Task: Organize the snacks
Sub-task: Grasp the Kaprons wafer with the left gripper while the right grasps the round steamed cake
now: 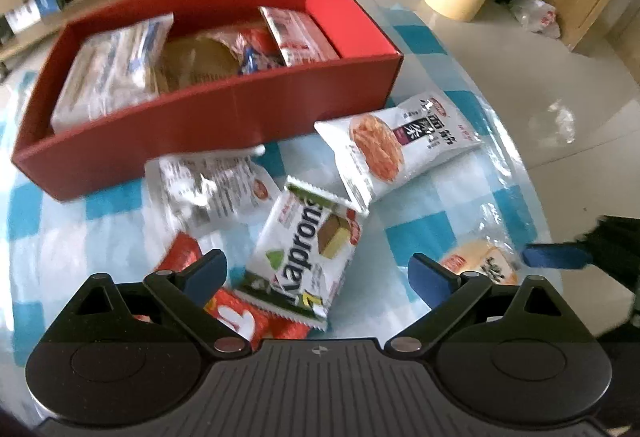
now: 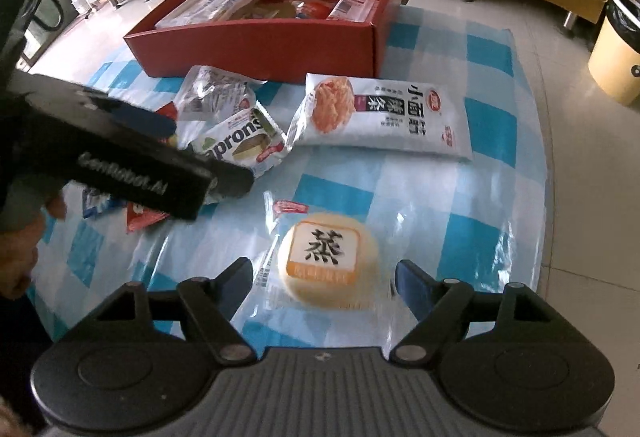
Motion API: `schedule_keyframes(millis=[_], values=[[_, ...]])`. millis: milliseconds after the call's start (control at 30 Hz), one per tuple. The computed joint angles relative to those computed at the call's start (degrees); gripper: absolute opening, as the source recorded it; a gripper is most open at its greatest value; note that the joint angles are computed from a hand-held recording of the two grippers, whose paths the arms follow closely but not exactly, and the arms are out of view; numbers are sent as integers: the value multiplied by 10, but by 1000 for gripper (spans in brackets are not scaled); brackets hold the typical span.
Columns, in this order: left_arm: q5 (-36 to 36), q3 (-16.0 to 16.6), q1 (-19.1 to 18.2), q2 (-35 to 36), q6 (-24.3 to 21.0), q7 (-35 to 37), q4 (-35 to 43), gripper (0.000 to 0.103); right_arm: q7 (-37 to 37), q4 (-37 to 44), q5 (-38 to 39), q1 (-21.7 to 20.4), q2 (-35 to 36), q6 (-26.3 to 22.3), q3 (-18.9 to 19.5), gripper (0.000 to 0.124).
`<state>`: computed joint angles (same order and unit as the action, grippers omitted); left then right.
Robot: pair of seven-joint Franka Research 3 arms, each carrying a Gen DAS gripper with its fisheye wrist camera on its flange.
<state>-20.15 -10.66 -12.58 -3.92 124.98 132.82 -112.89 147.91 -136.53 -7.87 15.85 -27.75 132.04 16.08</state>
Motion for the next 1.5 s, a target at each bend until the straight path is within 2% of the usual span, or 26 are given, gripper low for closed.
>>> schedule_keyframes(millis=[267,333,433,500,600,700,767,933,1067,1167,1333,1433,1500], values=[[74,-21,-11,44,15,-63,12,99,11,-13,-9,-12,2,15,-1,81],[88,-24,-12,37,37,-64,-4,98,6,-9,-9,-12,14,15,-5,84],[86,-21,-12,26,39,-56,-11,80,2,-13,7,-7,22,30,-15,84],[86,-18,-10,24,36,-62,-10,72,0,-21,18,-5,20,40,-20,84],[73,-13,-6,21,10,-70,-2,68,13,-33,28,-7,9,50,-17,79],[63,-10,-5,-1,1,-53,-16,65,22,-21,8,-11,7,26,1,74],[49,-6,-8,-19,-6,-38,-25,65,22,-13,-1,-6,9,8,7,73],[18,16,-7,-64,-52,-2,-52,64,34,-19,17,15,-9,1,10,69],[28,25,-6,-86,-74,11,-76,65,30,-14,21,30,-7,-20,18,69],[42,31,-4,-100,-88,16,-96,64,30,-23,27,37,-13,-17,16,71],[61,32,-5,-113,-44,19,-127,77,25,-32,35,41,-12,-4,11,76],[70,31,-5,-113,-15,3,-136,85,29,-32,29,36,-7,-7,14,84],[70,32,-6,-104,-15,-9,-129,86,38,-37,29,32,-7,-3,13,91]])
